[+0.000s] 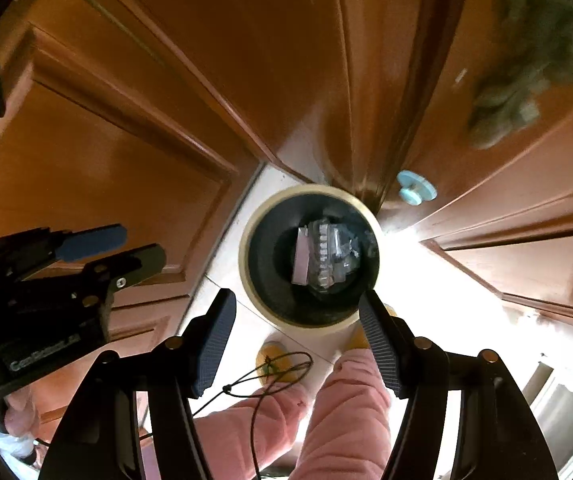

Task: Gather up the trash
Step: 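Raise both tools back up to the counter trash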

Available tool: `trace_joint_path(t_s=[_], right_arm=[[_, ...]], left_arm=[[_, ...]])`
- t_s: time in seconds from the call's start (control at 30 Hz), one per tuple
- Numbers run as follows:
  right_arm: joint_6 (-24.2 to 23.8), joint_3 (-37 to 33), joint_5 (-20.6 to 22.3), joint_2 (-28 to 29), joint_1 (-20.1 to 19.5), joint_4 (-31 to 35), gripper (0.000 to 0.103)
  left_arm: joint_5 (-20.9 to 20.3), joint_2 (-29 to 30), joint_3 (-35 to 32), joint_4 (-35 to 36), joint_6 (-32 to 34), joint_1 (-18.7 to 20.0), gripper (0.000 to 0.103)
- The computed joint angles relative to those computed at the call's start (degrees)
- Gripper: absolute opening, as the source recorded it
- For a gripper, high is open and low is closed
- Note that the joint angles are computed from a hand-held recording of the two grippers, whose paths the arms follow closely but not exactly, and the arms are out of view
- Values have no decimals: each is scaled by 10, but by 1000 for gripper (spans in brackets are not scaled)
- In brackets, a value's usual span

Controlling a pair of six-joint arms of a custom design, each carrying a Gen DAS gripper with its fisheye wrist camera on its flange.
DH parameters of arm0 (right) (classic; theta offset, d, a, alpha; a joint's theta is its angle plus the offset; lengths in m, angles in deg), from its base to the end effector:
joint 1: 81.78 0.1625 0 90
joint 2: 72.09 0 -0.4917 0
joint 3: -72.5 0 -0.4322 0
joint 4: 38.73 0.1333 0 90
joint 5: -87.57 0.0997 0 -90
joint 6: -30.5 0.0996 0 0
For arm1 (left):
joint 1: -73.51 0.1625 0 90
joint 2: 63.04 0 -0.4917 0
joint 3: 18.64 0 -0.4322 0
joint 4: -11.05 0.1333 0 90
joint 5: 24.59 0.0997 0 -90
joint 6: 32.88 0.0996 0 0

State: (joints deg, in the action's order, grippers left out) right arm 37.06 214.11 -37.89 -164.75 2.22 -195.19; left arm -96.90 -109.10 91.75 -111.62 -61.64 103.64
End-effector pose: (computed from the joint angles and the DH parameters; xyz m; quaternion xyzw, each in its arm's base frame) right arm 0.0353 -0.3863 0.2804 -0.1491 -0.9307 0.1464 0.3003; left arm -0.4052 -0.4243 -0.0061 0.2953 0.9046 0.0895 0.2941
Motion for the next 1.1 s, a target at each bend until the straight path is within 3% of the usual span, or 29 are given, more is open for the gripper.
trace_joint_path(t_s=[0.23, 0.33, 0.53, 0.73, 0.97, 1.1], right_arm=[[132, -53, -51, -75, 121, 164, 65], [201, -99, -84, -94, 192, 252, 65], [316, -194, -157, -90, 316, 388, 65], [429, -292, -225, -72, 413, 517, 65], [493, -371, -275, -54, 463, 607, 65], [499, -403, -297, -57, 470, 643, 65]], left_arm=[[10, -62, -48, 65, 3, -45, 42], [14, -81, -78, 85, 19, -60, 42], [31, -97, -146, 98, 52, -84, 43], [43, -91, -215, 86, 88, -94, 53], [60, -54, -315, 89, 135, -105, 54], [64, -22, -373, 97, 158, -102, 57]])
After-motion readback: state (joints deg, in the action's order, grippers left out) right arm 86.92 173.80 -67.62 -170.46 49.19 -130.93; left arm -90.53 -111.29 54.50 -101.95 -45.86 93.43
